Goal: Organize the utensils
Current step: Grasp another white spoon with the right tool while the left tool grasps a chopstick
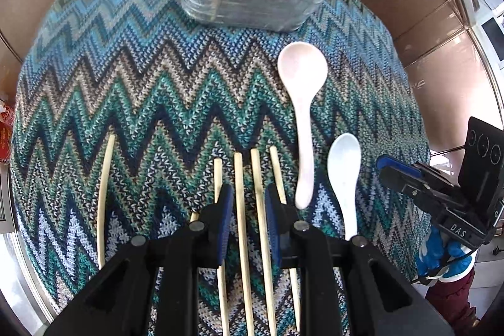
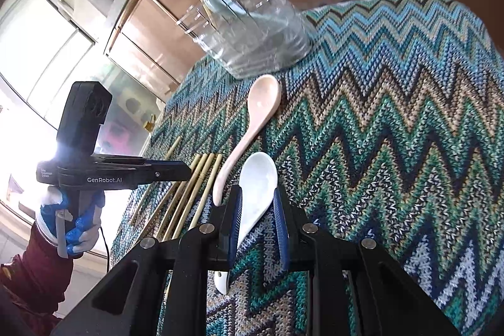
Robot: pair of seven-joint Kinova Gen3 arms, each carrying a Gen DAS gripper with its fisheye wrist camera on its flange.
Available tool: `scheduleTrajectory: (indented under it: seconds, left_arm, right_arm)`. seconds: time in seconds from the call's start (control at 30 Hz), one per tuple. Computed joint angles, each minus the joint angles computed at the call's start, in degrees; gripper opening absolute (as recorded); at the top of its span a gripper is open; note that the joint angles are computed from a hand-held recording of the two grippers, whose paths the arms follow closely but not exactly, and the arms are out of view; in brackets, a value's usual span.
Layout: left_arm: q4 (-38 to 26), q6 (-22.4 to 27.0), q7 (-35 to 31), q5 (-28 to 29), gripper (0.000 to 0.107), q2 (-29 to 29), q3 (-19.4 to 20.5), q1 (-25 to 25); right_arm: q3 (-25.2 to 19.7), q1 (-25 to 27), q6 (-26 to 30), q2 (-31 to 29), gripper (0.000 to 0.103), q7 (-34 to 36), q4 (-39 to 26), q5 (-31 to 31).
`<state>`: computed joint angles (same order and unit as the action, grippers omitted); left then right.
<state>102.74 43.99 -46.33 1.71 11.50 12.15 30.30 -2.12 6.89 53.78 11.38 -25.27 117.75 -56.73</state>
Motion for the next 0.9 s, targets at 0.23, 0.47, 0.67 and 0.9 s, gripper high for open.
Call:
scheduleTrajectory:
  seconds: [0.23, 0.47, 0.67, 0.9]
  left_arm:
    - [-0.80, 0.37, 0.51, -1.00, 0.020, 1.55, -0.41, 0.45]
    - [-0.23, 0.61, -1.09, -0.14, 0.017, 1.65, -0.45, -0.38]
    - [-1.90, 2.37, -0.79, -1.40, 0.017, 2.85, -0.65, 0.45]
    - [-3.11, 3.13, -0.63, -0.97, 0.012, 4.09, -0.82, 0.66]
  right_arm:
    - [-0.78, -0.38, -0.30, 1.96, 0.022, -0.62, -1.39, 0.50]
    - [-1.83, -1.46, -1.12, 2.86, 0.022, -2.28, -2.53, 1.25]
    - [-2.34, -1.84, -0.75, 4.03, 0.022, -3.95, -4.34, 3.01]
    - [-3.67, -3.07, -0.04, 7.35, 0.022, -8.24, -8.45, 6.58]
